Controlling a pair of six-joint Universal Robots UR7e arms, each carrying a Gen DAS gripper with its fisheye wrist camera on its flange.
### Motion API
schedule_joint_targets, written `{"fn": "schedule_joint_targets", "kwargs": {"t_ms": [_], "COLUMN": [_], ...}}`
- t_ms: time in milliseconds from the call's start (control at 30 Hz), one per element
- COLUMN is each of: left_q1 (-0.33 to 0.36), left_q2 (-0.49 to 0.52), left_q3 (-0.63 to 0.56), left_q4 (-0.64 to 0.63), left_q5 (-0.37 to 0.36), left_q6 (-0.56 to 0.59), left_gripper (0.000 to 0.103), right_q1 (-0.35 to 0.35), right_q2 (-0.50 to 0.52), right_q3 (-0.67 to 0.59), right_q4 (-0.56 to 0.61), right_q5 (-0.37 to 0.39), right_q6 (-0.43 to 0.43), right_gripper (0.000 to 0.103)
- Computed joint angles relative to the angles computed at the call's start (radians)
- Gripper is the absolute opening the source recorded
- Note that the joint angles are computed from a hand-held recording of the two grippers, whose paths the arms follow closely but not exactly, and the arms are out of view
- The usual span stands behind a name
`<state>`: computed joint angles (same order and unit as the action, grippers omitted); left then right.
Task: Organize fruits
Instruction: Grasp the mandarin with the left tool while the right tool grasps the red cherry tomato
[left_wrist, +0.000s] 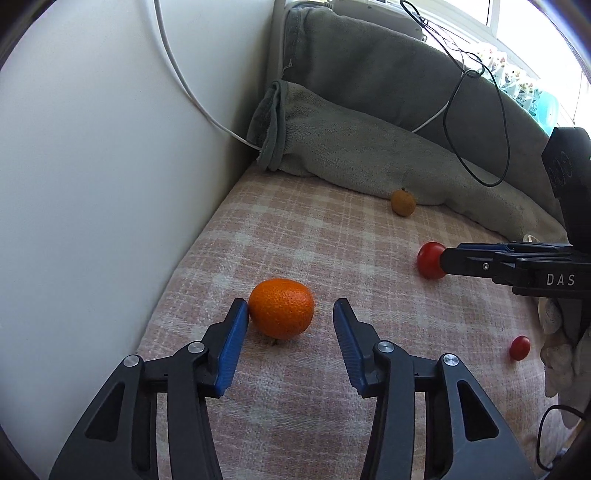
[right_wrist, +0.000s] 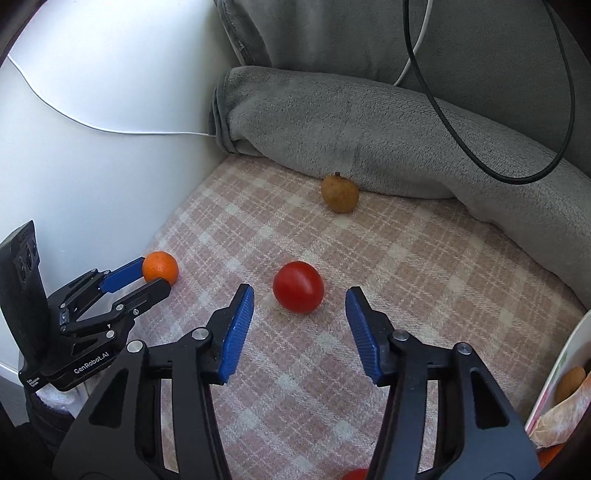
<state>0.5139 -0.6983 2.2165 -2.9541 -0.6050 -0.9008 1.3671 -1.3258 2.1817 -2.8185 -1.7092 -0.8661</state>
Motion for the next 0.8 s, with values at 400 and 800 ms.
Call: {"fn": "schedule_joint_targets", "kwargs": {"t_ms": [400,800], "left_q1": [0.013,0.012], "left_q2": [0.006,0.003], "left_q3": [-0.008,-0.002], "left_q4": [0.025,0.010], "left_q5": [-0.005,-0.006], "left_q6": [-0.007,-0.007], "left_gripper": [0.036,0.035], "right_q1": [0.023,0.033], "right_q2": [0.073,0.105], "right_q3": [-0.020,-0.023], "right_q4": [-0.052,-0.087], "right_q5": [-0.047,-0.064], "right_q6": [-0.002,-0.003], "right_gripper": [0.045,0.034]}}
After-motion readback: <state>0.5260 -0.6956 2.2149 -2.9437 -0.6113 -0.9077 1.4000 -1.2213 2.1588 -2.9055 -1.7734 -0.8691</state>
